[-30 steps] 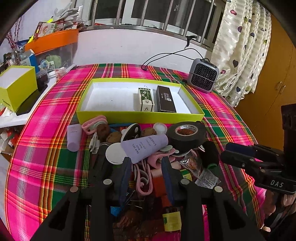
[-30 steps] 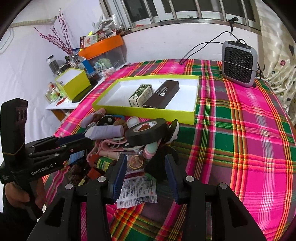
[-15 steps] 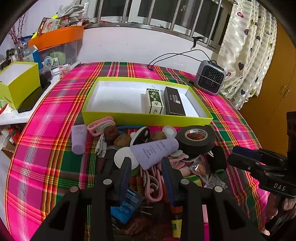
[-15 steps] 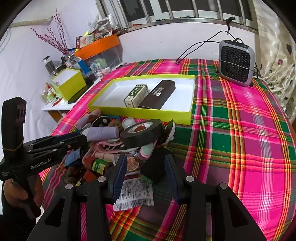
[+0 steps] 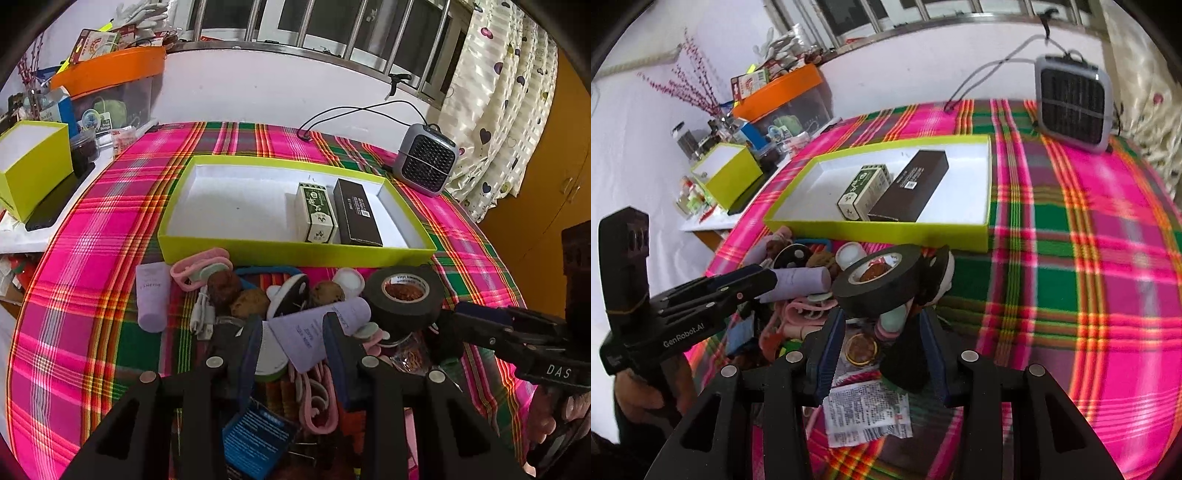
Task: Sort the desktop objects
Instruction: 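Reach the right tool to the black tape roll and close on it, then lift the black tape roll from the pile with the right tool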
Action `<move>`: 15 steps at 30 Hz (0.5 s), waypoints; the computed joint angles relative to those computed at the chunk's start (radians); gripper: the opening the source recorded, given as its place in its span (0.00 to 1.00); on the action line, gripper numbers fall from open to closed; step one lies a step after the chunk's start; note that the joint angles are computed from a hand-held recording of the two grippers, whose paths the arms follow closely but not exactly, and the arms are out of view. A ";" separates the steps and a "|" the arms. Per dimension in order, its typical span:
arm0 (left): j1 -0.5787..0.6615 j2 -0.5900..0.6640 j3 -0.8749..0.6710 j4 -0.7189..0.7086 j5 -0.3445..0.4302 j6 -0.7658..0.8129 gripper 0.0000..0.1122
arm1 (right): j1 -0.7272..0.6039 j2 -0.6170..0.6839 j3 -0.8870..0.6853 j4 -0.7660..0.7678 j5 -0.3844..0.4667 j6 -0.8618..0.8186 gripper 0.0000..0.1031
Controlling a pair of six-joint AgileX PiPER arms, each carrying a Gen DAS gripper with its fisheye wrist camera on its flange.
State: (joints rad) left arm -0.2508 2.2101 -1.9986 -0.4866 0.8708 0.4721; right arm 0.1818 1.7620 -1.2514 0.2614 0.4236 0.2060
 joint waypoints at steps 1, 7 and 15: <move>0.001 0.004 -0.006 -0.003 0.002 0.003 0.31 | -0.007 0.004 -0.002 0.042 0.001 -0.032 0.43; 0.005 0.019 -0.024 -0.017 0.013 0.021 0.31 | -0.058 0.030 -0.026 0.285 0.030 -0.205 0.43; 0.005 0.023 -0.025 -0.033 0.010 0.038 0.31 | -0.147 0.094 -0.085 0.577 0.147 -0.334 0.44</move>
State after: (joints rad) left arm -0.2455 2.2327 -2.0234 -0.5198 0.8811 0.5098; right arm 0.0344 1.8559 -1.3365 0.8382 0.5710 -0.1283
